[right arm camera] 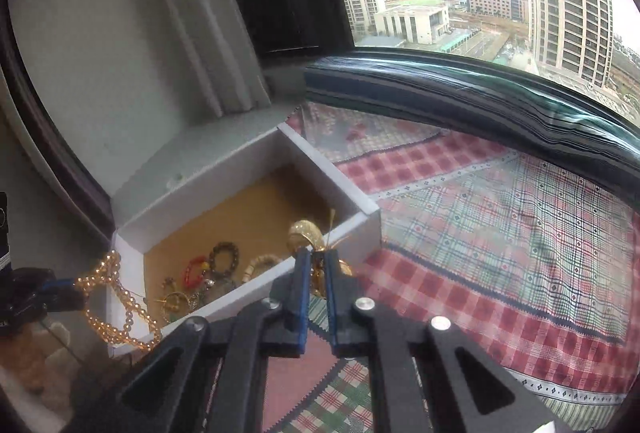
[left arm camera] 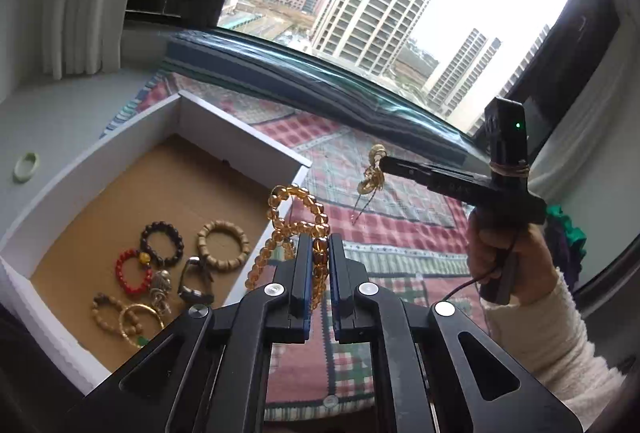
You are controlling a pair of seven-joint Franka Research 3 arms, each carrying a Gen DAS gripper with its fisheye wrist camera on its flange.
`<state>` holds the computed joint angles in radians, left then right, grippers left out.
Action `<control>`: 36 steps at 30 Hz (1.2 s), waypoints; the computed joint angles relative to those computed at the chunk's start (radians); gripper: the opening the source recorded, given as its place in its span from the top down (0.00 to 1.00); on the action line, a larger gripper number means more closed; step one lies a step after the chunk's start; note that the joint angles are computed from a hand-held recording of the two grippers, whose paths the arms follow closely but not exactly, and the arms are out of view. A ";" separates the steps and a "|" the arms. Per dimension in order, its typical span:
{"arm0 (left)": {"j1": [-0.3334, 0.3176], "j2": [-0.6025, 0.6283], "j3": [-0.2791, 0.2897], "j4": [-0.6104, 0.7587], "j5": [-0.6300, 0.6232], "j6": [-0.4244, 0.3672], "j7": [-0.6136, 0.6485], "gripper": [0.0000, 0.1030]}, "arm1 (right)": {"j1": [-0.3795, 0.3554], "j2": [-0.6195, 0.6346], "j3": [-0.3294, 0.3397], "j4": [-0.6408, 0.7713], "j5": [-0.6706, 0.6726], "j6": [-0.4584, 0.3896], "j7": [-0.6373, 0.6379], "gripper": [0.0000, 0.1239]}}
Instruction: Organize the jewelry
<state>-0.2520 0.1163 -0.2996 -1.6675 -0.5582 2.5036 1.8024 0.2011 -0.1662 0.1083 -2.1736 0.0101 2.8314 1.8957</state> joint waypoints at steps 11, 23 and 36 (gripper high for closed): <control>0.049 0.093 0.051 -0.037 0.199 0.031 -0.214 0.95 | 0.129 0.394 -0.003 0.435 0.208 -0.102 -0.226 0.94; 0.032 0.229 0.063 0.015 0.527 0.070 -0.469 0.78 | 0.219 0.759 -0.104 0.835 0.068 -0.242 -0.134 0.91; -0.151 0.102 0.228 -0.069 1.320 0.087 -1.109 0.01 | 0.291 0.617 -0.181 0.669 -0.115 -0.179 0.053 0.35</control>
<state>-0.4030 0.2186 -0.0717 -1.7366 0.7615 2.5907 0.6938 0.4924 0.4510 -0.0727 -1.5043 -0.1050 2.6520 1.9489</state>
